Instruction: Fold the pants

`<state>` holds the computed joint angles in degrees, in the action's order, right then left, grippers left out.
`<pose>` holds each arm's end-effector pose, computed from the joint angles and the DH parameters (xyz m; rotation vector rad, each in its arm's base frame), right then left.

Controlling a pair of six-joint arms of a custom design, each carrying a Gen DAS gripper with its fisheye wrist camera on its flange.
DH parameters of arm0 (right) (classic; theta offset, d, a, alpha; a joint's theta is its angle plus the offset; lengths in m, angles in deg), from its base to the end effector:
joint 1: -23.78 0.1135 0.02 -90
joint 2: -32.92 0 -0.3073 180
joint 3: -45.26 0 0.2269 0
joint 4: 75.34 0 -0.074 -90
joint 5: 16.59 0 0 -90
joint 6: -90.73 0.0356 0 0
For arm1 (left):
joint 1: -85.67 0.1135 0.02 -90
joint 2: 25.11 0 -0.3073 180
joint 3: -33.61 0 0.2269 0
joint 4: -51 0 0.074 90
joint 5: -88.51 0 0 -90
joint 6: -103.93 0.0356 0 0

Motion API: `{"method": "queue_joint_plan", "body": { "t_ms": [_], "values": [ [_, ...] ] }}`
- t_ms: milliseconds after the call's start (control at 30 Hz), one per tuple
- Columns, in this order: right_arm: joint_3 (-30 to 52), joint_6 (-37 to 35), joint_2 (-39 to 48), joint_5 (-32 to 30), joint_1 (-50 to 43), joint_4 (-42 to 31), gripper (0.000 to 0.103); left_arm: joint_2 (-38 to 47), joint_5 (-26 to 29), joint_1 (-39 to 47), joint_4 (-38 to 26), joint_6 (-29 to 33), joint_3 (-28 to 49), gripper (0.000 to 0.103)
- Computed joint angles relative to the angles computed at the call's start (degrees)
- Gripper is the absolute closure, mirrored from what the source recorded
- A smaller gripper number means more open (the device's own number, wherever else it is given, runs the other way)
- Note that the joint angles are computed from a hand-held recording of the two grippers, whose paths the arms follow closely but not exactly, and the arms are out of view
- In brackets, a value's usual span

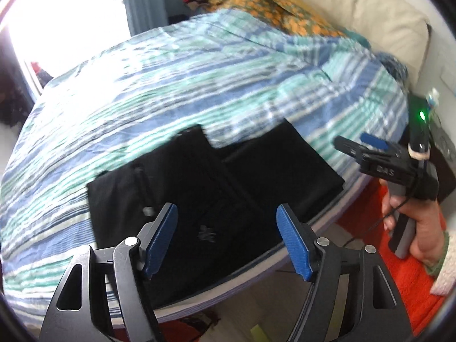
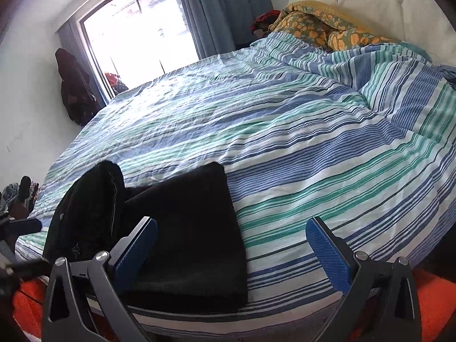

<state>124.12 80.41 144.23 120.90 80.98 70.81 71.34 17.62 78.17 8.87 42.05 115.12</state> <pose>0.2185 0.2905 0.1883 0.6364 2.1466 0.0747 0.3279 -0.0549 0.2700 0.8852 2.3477 -0.2825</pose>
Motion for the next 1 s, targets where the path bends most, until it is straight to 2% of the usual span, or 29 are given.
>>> {"method": "queue_joint_plan", "body": {
  "t_ms": [133, 167, 233, 300, 333, 400, 467, 500, 567, 633, 700, 733, 800, 900, 933, 967, 1000],
  "values": [
    [-2.92, 3.89, -3.26, 1.20, 0.43, 0.94, 0.000, 5.88, 2.81, 13.05, 0.32, -7.89, 7.18, 0.026],
    [-2.90, 3.38, -3.70, 0.49, 0.32, 1.97, 0.000, 7.82, 2.68, 14.96, 0.24, -9.28, 8.33, 0.029],
    [-3.44, -2.95, -4.42, -3.12, -0.68, 9.81, 0.000, 10.57, 2.94, 16.97, 0.92, -10.11, 8.17, 0.036],
    [-4.45, -11.87, -3.88, -12.22, -2.93, 22.82, 0.000, 12.14, 2.36, 16.04, 2.12, -7.82, 5.57, 0.043],
    [-4.53, -14.87, -2.51, -19.58, -4.72, 29.27, 0.000, 12.86, 1.35, 14.43, 3.33, -6.21, 3.63, 0.045],
    [-2.13, -15.30, 2.69, -37.98, -9.50, 36.30, 0.001, 15.84, -1.24, 10.34, 4.52, -4.88, 2.17, 0.064],
    [1.10, -12.23, 8.38, -49.67, -12.53, 39.45, 0.007, 16.59, -1.74, 7.98, 8.23, -6.81, -0.87, 0.067],
    [3.18, -11.37, 10.66, -53.20, -13.54, 38.43, 0.009, 16.02, -2.50, 6.85, 10.11, -7.93, -2.14, 0.069],
    [8.74, -12.32, 14.23, -56.45, -14.45, 32.21, 0.013, 14.95, -3.06, 5.63, 10.24, -7.91, -2.70, 0.071],
    [11.18, -13.68, 16.33, -59.21, -15.07, 32.51, 0.014, 14.97, -2.70, 5.78, 9.83, -7.54, -2.45, 0.071],
    [13.15, -13.25, 18.51, -64.60, -16.14, 35.23, 0.019, 15.89, -1.01, 6.88, 9.03, -7.70, -1.39, 0.071],
    [15.10, -13.87, 19.48, -66.20, -16.34, 33.93, 0.019, 16.12, -0.48, 7.21, 8.95, -7.86, -1.28, 0.070],
    [21.90, -17.66, 21.59, -67.83, -16.42, 25.23, 0.021, 16.27, -0.27, 7.37, 9.05, -7.80, -1.21, 0.069],
    [33.53, -23.64, 24.97, -65.37, -15.21, 9.41, 0.038, 16.09, -1.72, 6.78, 10.02, -8.07, -1.70, 0.068],
    [38.94, -26.33, 26.48, -62.79, -14.43, 2.06, 0.055, 15.96, -2.15, 6.77, 9.42, -8.06, -1.35, 0.068],
    [42.30, -27.94, 27.29, -60.65, -13.74, -2.12, 0.065, 15.91, -2.41, 6.74, 7.66, -8.19, -0.21, 0.065],
    [42.77, -28.25, 26.99, -60.25, -13.32, -2.20, 0.068, 15.73, -2.18, 6.94, 5.56, -8.58, 1.27, 0.064]
  ]
}}
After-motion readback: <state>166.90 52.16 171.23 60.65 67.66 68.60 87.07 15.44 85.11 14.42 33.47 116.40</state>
